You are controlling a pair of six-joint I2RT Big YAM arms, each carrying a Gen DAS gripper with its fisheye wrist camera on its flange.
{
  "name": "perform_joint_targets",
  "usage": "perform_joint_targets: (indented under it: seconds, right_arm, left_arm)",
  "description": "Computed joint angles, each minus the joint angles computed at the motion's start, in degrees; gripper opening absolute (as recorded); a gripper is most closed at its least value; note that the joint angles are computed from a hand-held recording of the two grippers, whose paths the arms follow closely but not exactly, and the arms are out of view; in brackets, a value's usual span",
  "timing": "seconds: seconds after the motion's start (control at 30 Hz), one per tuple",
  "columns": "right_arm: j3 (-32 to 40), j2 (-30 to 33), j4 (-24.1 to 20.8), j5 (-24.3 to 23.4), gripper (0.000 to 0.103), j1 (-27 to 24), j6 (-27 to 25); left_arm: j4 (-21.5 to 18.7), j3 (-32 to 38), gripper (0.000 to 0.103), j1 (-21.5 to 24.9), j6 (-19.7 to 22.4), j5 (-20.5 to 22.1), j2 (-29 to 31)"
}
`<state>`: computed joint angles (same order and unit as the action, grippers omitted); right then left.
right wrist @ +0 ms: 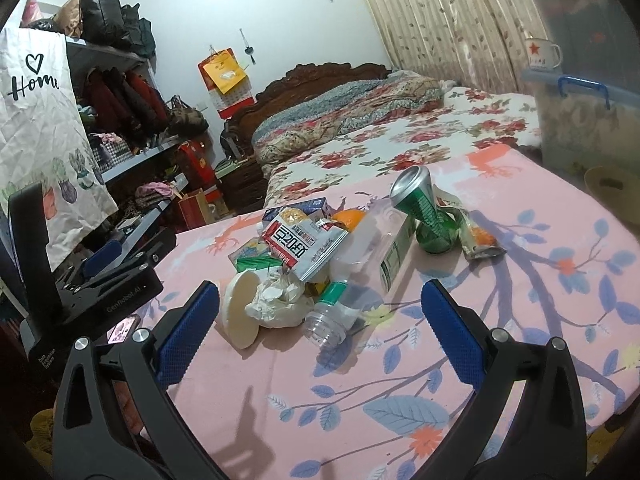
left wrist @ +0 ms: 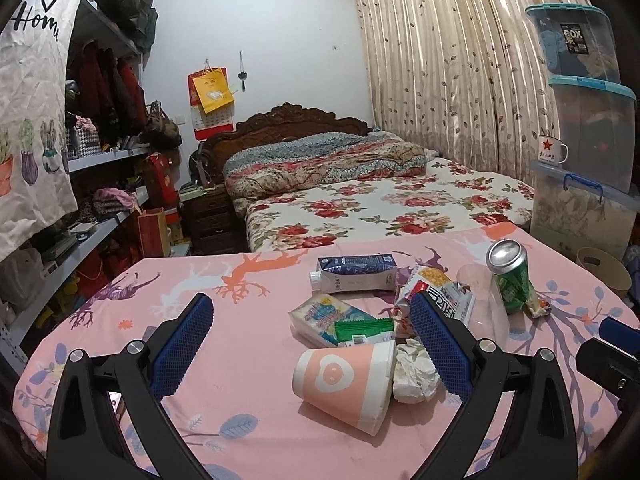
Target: Collect trash
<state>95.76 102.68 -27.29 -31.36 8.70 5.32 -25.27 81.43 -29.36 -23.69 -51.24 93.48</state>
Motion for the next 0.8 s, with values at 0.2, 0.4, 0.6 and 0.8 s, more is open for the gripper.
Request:
perform_joint_targets:
  seconds: [0.2,0.4,0.6,0.8]
  right_arm:
    - [-0.46,0.00,0.96,0.21,0.100,-0.01,0.45]
    - [-1.33,-0.27,3.67,2.53,0.100,-0.28,2.72]
    - [-0.51,0.84,4.07,5.67,0.100,-1.40,7.11]
    - [-0.08,1.49,6.15,9.89,0.100,-1.77,8.10]
  left_arm:
    - [2.03,-0.79,0.094,-0.14,0.70,0.45,-0.10]
    - [3.52,-1.46,0.094,-0.27,1.10,0.80,-0.35]
    - [4.19,-1.99,0.094,0.13,0.20,1.59,-0.55]
    - [3.90,-2.37,0.094,0.82,-1.33,3.71,-0.43]
